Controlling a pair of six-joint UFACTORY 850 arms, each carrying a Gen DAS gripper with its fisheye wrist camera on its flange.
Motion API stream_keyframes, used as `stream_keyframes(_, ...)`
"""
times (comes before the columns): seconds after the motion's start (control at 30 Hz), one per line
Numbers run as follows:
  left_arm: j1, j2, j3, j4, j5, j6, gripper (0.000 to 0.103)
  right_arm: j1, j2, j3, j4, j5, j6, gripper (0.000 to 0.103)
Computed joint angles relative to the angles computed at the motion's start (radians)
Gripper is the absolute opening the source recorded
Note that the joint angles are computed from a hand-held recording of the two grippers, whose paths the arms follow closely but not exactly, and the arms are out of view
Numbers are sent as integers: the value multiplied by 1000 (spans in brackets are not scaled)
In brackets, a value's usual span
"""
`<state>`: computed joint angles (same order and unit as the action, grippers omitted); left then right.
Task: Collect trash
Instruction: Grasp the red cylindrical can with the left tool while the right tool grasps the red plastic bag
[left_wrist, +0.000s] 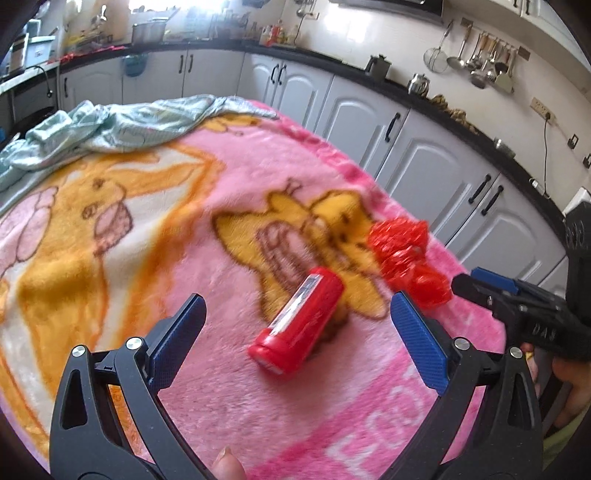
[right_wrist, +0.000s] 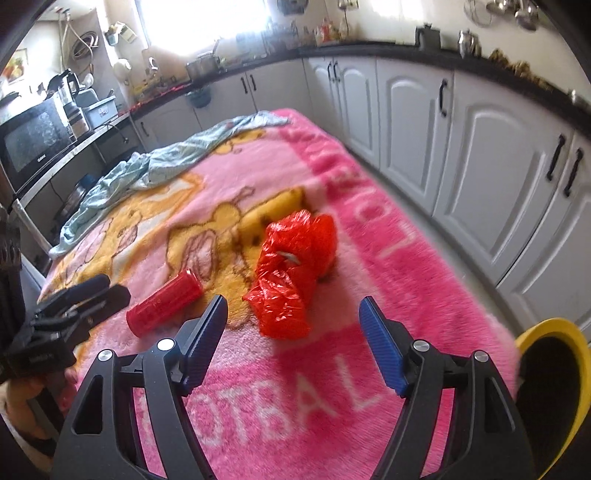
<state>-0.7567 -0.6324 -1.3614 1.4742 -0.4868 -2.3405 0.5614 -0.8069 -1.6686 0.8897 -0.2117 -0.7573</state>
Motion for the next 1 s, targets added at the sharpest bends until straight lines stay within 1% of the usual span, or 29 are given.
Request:
stream_keyframes(0.07,10,-3,11,12,34,-15,92,-1,-31,-36,-39,-33,50,69)
stream_keyframes(0.1,13,-6,15,23,50,-27,89,-1,-46,-54,-64,-48,82,66)
stream_keyframes(0.13,16,-10,13,27,64,-31,87,-2,-67,-80,-91,-74,117,56)
stream_keyframes(0.17,19,-15,11,28,79,-28,81,-5,-79,-94,-95,-92,125,46)
stream_keyframes(0.2,22,-20,6,19,87,-12,76,-6,-90,-107,-102,-109,137,40)
stream_keyframes(0.23,22,-25,3,10,91,2,73,-8,-98,-114,-103,-121,148,27)
stream_keyframes(0.27,24,-32,-4,-2,99,21,65,-9,-98,-109,-87,-123,135,22)
stream_keyframes(0.3,24,-36,-8,-10,104,32,55,-10,-92,-99,-66,-119,113,20)
stream_keyframes(0.33,26,-42,-13,-22,113,50,49,-11,-82,-81,-40,-112,80,17)
stream_keyframes(0.37,26,-48,-20,-53,116,85,39,-12,-75,-70,-24,-107,60,16)
stream_keyframes(0.43,24,-53,-25,-57,124,103,34,-16,-54,-39,31,-96,6,15)
stream_keyframes(0.47,22,-55,-31,-69,131,130,29,-21,-39,-18,81,-92,-38,15)
stream_keyframes(0.5,19,-58,-38,-92,128,162,28,-24,-26,-1,127,-89,-80,15)
stream_keyframes(0.57,16,-62,-47,-106,134,184,27,-33,8,43,218,-78,-170,15)
stream_keyframes(0.63,14,-68,-58,-107,164,187,26,-42,48,93,334,-63,-289,15)
stream_keyframes(0.7,4,-80,-83,-153,159,250,26,-51,86,138,451,-57,-409,15)
stream_keyframes(0.77,-8,-89,-107,-167,154,278,26,-62,123,181,557,-56,-516,15)
stream_keyframes(0.9,-29,-107,-165,-159,165,306,26,-88,210,282,804,-59,-766,15)
stream_keyframes(1.0,-48,-128,-228,-172,158,363,26,-114,263,341,926,-67,-887,15)
